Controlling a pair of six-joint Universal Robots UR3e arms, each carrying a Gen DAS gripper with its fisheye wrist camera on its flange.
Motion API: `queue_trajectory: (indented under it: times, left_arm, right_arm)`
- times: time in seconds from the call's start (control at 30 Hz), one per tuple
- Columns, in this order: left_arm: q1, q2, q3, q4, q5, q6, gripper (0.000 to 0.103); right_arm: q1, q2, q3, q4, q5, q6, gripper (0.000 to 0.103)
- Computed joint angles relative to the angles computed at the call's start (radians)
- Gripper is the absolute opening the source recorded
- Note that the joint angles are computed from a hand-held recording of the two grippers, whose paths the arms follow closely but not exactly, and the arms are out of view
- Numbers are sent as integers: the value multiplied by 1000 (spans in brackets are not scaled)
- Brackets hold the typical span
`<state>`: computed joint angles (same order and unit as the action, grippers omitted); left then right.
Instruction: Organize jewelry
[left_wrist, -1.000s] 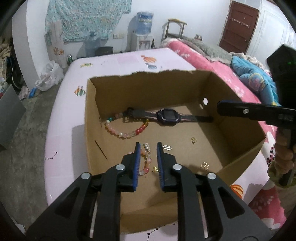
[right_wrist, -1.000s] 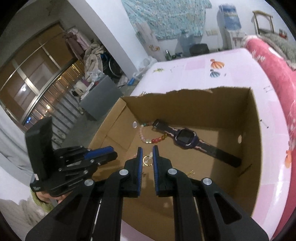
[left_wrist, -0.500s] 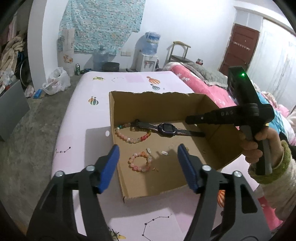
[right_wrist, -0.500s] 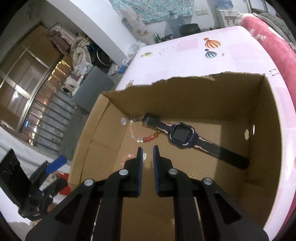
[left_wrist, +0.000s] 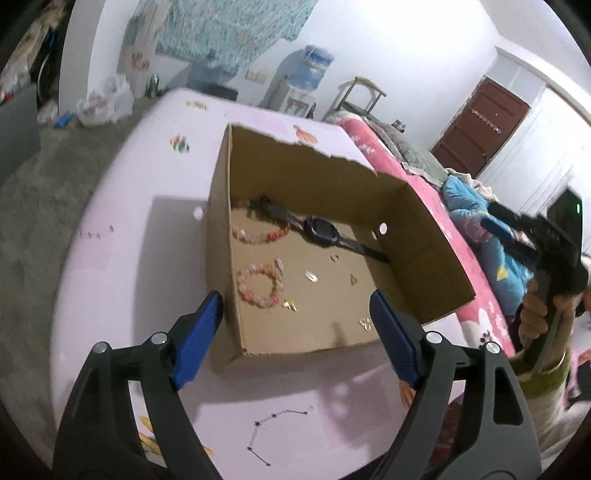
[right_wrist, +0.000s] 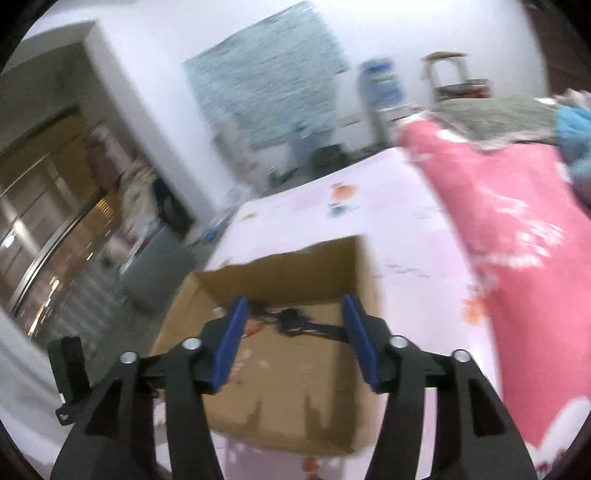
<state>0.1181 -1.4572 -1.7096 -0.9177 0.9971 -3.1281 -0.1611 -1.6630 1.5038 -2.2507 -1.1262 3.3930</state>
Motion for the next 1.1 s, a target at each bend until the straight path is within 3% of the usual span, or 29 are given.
queue_trajectory:
  times: [0.1,0.2,0.3,0.47,0.7,0.87,1.1]
  left_arm:
    - [-16,-6,-14,21,14,-17,82]
    - [-46,-18,-9,33,54,-41,82]
    - [-63,-25,3,34,81,-58,82]
    - [-70,-13,5,18,95,-86,82]
    - [-77,98,-57,-19,108,-80,82]
    - [-97,210,-126,-49,145,-81,82]
    - [-78,302,-219,-30,141,-119,83]
  right_arm:
    - [-73,-51,102,58,57,12,57]
    - [-59,11,98,188,92,-44,57]
    - [-50,46,138,181,208,-73,60]
    - [71,101,29,181,30,-48,60]
    - [85,37,62,200,3,-40,60]
    - [53,-132,197,236,16,-64,60]
    - [10,-246,302,241,49,-63,60]
